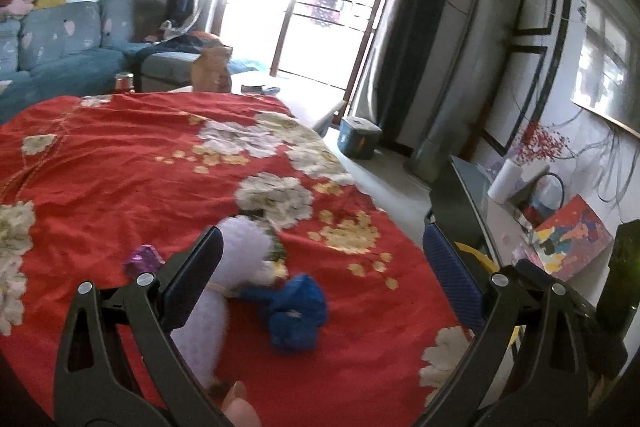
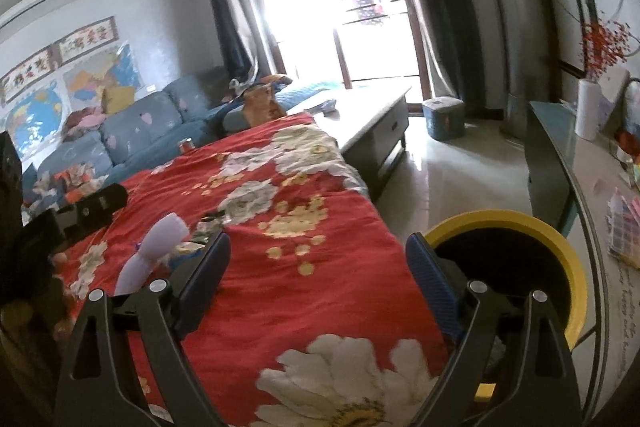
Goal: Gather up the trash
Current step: 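Grasp the white foam net sleeve with the left tool while the right tool grasps the blue plastic bag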
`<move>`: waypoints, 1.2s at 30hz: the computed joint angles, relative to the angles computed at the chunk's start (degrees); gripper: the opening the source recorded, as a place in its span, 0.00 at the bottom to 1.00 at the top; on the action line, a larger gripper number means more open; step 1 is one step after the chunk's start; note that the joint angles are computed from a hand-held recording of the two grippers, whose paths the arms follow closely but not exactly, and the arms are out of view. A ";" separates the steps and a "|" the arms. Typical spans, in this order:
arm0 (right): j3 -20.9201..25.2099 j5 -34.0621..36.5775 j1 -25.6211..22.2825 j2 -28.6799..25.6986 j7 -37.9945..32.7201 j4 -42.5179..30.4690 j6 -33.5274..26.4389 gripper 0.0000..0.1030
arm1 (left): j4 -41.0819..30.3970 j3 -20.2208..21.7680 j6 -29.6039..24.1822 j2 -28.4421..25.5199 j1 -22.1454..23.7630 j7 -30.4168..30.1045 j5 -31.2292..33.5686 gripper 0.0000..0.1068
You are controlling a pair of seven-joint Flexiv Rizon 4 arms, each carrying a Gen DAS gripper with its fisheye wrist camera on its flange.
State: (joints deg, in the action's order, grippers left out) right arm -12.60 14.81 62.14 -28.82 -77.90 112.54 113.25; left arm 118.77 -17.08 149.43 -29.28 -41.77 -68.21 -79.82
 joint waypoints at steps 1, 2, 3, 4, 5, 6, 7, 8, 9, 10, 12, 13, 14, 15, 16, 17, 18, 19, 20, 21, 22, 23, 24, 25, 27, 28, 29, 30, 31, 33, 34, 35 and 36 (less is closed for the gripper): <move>0.68 -0.67 -0.40 -0.12 -0.02 -0.44 -0.31 0.84 | 0.59 0.07 0.12 0.45 0.03 0.00 -0.49 0.86; 1.06 -1.15 -0.49 -0.19 0.01 -0.77 -0.57 0.84 | 1.15 0.13 0.30 0.87 0.03 0.01 -0.98 0.86; 1.11 -1.41 -0.34 -0.18 0.00 -0.84 -0.69 0.84 | 1.97 0.23 0.42 1.45 0.09 -0.23 -1.35 0.86; 1.63 -2.19 -0.55 -0.31 -0.02 -1.25 -1.10 0.84 | 2.77 0.32 0.49 1.99 0.13 -0.54 -1.60 0.86; 2.18 -2.94 -0.87 -0.38 0.02 -1.45 -1.29 0.84 | 3.59 0.38 0.63 2.60 0.14 -0.65 -2.25 0.86; 2.34 -3.40 -0.87 -0.42 0.05 -1.49 -1.38 0.84 | 4.11 0.41 0.72 2.98 0.15 -0.78 -2.58 0.86; 2.67 -4.15 -0.92 -0.57 0.03 -1.82 -1.76 0.84 | 4.92 0.50 0.82 3.49 0.16 -1.08 -2.85 0.86; 2.79 -4.65 -0.79 -0.64 0.10 -1.95 -2.01 0.84 | 5.43 0.56 0.84 3.82 0.19 -1.16 -3.05 0.86; 2.77 -5.07 -0.54 -0.79 0.23 -2.16 -2.23 0.84 | 6.14 0.62 1.06 4.25 0.13 -1.24 -3.52 0.86; 3.36 -5.93 -0.85 -0.93 0.34 -2.44 -2.52 0.84 | 6.79 0.65 1.22 4.63 0.09 -1.33 -4.01 0.86; 3.44 -7.07 -0.53 -1.23 0.54 -2.84 -3.09 0.85 | 7.84 0.74 1.16 5.23 0.22 -1.45 -4.72 0.86; 3.48 -7.82 -0.39 -1.41 0.61 -3.16 -3.54 0.85 | 8.42 0.75 1.20 5.56 0.20 -1.59 -5.24 0.86; 3.80 -8.57 -0.56 -1.57 0.76 -3.31 -3.72 0.85 | 8.86 0.74 1.16 5.80 0.21 -1.74 -5.56 0.86; 4.43 -9.50 -1.02 -1.78 0.93 -3.59 -3.98 0.85 | 9.82 0.84 0.88 6.33 0.29 -2.20 -5.75 0.86; 5.25 -10.59 -1.56 -2.04 1.13 -4.01 -4.48 0.85 | 10.37 0.85 0.82 6.64 0.24 -2.32 -6.10 0.86; 5.56 -11.31 -1.80 -2.15 1.42 -4.15 -4.70 0.85 | 11.11 0.87 0.70 7.00 0.20 -2.49 -6.50 0.86; 5.90 -12.12 -2.00 -2.43 1.71 -4.53 -5.07 0.85 | 11.77 0.92 0.35 7.35 0.25 -2.71 -6.59 0.86; 6.59 -13.20 -2.55 -2.72 2.00 -5.00 -5.64 0.85 | 12.11 0.92 0.06 7.62 0.25 -2.74 -6.77 0.86; 6.64 -13.86 -2.60 -2.92 2.33 -5.11 -5.84 0.85 | 12.99 0.96 -0.55 8.07 0.27 -3.24 -6.77 0.86; 6.85 -14.69 -2.75 -3.26 2.62 -5.48 -6.23 0.85 | 13.32 1.01 -0.90 8.20 0.29 -3.38 -6.75 0.86; 7.51 -15.75 -3.33 -3.64 2.88 -5.91 -6.64 0.85 | 13.95 1.07 -1.34 8.47 0.27 -3.64 -6.69 0.86; 7.65 -16.49 -3.47 -3.88 3.24 -6.19 -6.99 0.85 | 14.57 1.13 -1.79 8.71 0.24 -3.99 -6.47 0.86; 8.11 -17.48 -3.86 -4.26 3.57 -6.70 -7.63 0.85 | 14.98 1.16 -2.12 8.85 0.16 -4.23 -6.39 0.86; 8.84 -18.48 -4.55 -4.60 3.96 -7.13 -8.01 0.85 | 15.23 1.21 -2.41 8.82 0.11 -4.56 -6.16 0.86; 10.51 -20.70 -6.12 -5.46 4.83 -8.27 -9.47 0.85 | 16.09 1.33 -3.54 9.08 0.10 -5.20 -5.41 0.86; 11.76 -22.00 -7.25 -5.86 5.25 -8.86 -10.37 0.85 | 16.42 1.39 -4.26 9.15 0.13 -5.39 -4.89 0.86; 12.55 -23.06 -7.98 -6.27 5.76 -9.33 -11.00 0.85 | 16.64 1.51 -4.78 9.14 0.18 -5.60 -4.44 0.86; 13.31 -24.11 -8.71 -6.71 6.24 -9.84 -11.56 0.85 | 16.87 1.59 -5.49 9.15 0.24 -5.92 -3.97 0.86; 14.31 -25.21 -9.64 -7.23 6.71 -10.47 -12.40 0.85 | 17.14 1.71 -6.28 9.20 0.35 -6.40 -3.26 0.86; 15.03 -26.91 -10.44 -8.06 7.77 -11.32 -13.44 0.85 | 17.35 1.93 -7.66 9.22 0.46 -6.76 -2.16 0.86; 15.28 -27.72 -10.77 -8.40 8.14 -11.57 -13.66 0.85 | 17.29 1.96 -8.31 9.13 0.45 -6.51 -2.01 0.85; 14.90 -28.58 -10.58 -8.83 8.48 -11.99 -14.36 0.85 | 17.35 2.11 -8.77 9.06 0.48 -6.61 -1.61 0.84; 14.99 -29.33 -10.73 -9.11 8.79 -12.19 -14.71 0.85 | 17.64 2.31 -9.68 9.06 0.69 -7.14 -0.59 0.83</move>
State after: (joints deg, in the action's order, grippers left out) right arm 2.39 -14.52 51.41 -37.93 -69.11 100.35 98.54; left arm 136.41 -14.77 139.76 -20.23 -41.07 -75.35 -80.42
